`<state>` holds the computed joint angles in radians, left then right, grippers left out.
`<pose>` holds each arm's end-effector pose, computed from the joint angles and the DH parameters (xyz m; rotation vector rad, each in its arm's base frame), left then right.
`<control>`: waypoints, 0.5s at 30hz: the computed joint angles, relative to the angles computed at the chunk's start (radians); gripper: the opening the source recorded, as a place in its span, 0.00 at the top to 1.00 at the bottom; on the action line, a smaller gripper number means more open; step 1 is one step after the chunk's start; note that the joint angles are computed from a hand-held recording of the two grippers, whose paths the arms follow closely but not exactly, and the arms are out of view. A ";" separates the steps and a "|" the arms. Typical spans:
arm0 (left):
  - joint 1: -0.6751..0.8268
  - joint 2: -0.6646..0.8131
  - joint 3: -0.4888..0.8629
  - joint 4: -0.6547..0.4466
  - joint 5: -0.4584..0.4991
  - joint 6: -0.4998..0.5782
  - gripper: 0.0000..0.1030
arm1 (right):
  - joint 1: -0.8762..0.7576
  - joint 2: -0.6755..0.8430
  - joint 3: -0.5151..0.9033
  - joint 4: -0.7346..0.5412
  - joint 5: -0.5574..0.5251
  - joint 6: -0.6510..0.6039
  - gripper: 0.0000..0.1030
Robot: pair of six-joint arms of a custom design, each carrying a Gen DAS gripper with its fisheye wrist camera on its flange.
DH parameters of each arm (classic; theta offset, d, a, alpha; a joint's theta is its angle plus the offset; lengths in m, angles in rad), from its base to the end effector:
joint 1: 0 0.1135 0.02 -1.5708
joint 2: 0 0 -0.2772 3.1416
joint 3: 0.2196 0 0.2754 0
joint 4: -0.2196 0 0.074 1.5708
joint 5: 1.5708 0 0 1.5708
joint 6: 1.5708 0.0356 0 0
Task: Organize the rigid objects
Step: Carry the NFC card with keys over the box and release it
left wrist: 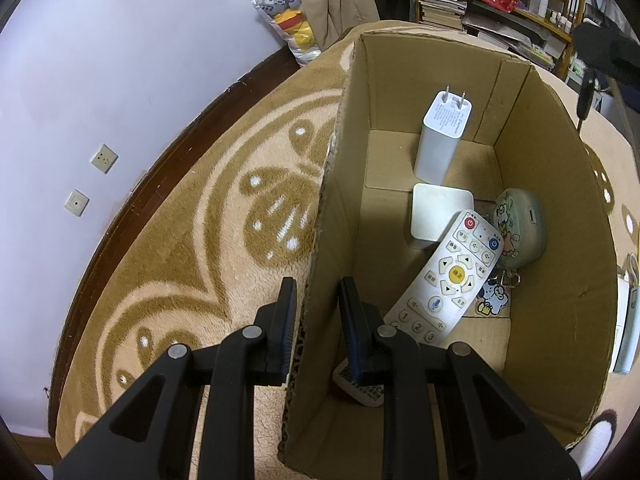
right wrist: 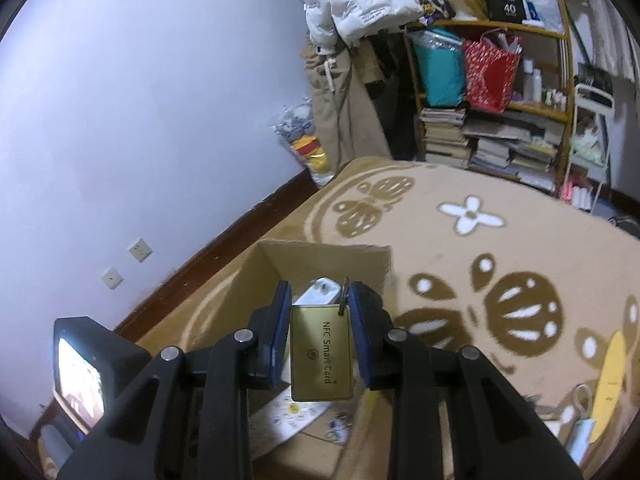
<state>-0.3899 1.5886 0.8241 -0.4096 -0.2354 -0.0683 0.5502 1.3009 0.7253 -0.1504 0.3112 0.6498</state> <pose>0.2829 -0.1073 0.1477 0.3686 2.6729 0.1875 0.2486 0.1397 0.2131 0.2722 2.2540 0.2815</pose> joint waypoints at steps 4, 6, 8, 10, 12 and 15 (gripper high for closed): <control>0.001 0.001 0.000 0.002 0.004 -0.003 0.79 | 0.011 0.053 0.018 -0.006 -0.012 0.019 0.70; 0.000 0.001 -0.001 0.003 0.003 -0.001 0.79 | 0.023 0.076 0.026 -0.017 0.002 0.025 0.70; 0.001 0.000 0.000 0.001 0.002 0.001 0.79 | 0.026 0.089 0.025 -0.015 0.003 0.032 0.70; 0.002 0.001 0.000 0.001 0.004 0.000 0.79 | 0.024 0.091 0.018 -0.005 -0.004 0.036 0.70; 0.004 0.002 0.002 0.000 0.007 0.000 0.79 | 0.021 0.094 0.017 -0.004 -0.010 0.035 0.70; 0.005 0.005 0.003 0.000 0.007 0.001 0.79 | 0.013 0.099 0.016 -0.004 -0.029 0.030 0.70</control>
<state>-0.3847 1.5937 0.8275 -0.4091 -0.2286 -0.0672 0.5635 1.3996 0.7414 -0.1542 0.2819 0.6798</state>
